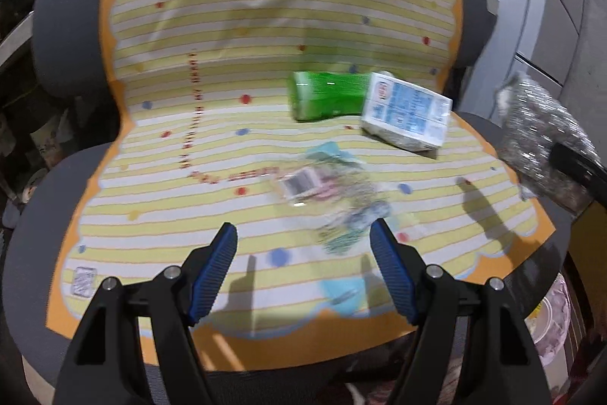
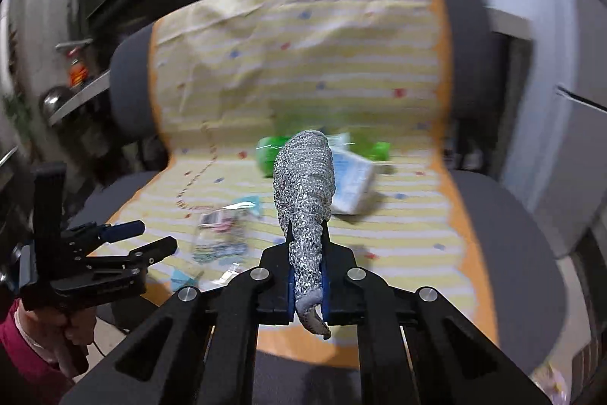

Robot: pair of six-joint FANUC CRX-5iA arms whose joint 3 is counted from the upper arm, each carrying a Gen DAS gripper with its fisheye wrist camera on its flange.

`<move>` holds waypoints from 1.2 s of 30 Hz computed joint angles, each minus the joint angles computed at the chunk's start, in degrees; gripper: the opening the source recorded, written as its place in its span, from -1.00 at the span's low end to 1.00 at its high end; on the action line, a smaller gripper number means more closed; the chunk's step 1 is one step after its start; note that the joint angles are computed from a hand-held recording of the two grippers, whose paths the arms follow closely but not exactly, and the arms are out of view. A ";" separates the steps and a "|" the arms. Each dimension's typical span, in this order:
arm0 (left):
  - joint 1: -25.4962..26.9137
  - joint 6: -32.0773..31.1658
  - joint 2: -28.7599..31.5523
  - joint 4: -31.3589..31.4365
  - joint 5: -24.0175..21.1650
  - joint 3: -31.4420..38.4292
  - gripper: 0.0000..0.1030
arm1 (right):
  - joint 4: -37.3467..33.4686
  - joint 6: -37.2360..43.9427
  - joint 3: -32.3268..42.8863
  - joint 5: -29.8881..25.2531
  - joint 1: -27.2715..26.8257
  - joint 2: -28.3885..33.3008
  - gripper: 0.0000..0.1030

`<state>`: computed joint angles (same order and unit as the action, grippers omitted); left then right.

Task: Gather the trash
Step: 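Grasp the clear plastic wrapper with the left gripper while right holds the scrubber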

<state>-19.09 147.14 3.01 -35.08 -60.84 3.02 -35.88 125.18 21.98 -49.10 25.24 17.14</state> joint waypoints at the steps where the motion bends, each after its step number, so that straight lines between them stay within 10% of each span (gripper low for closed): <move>1: -0.14 -0.15 0.98 0.09 -0.12 1.00 0.50 | 1.53 -0.35 -1.80 2.22 0.12 -1.09 -0.80; 16: 1.05 -0.70 16.61 2.40 -12.56 16.99 0.84 | 2.56 0.16 -5.42 4.13 -2.49 -2.21 -0.79; 23: 3.63 -0.62 8.28 5.93 -5.60 5.95 0.87 | 1.69 1.76 -5.61 2.52 -2.97 -2.27 -0.79; 27: 4.11 -0.13 5.33 5.23 -5.91 3.03 0.30 | 1.10 2.04 -6.43 2.24 -3.09 -2.87 -0.79; 31: 3.66 1.37 1.62 3.98 -3.19 -0.18 -0.81 | 0.21 2.96 -7.72 2.94 -3.28 -4.27 -0.79; 36: 1.48 2.52 -3.73 2.17 5.93 -3.98 -0.94 | -0.51 3.18 -9.42 4.73 -3.80 -6.33 -0.79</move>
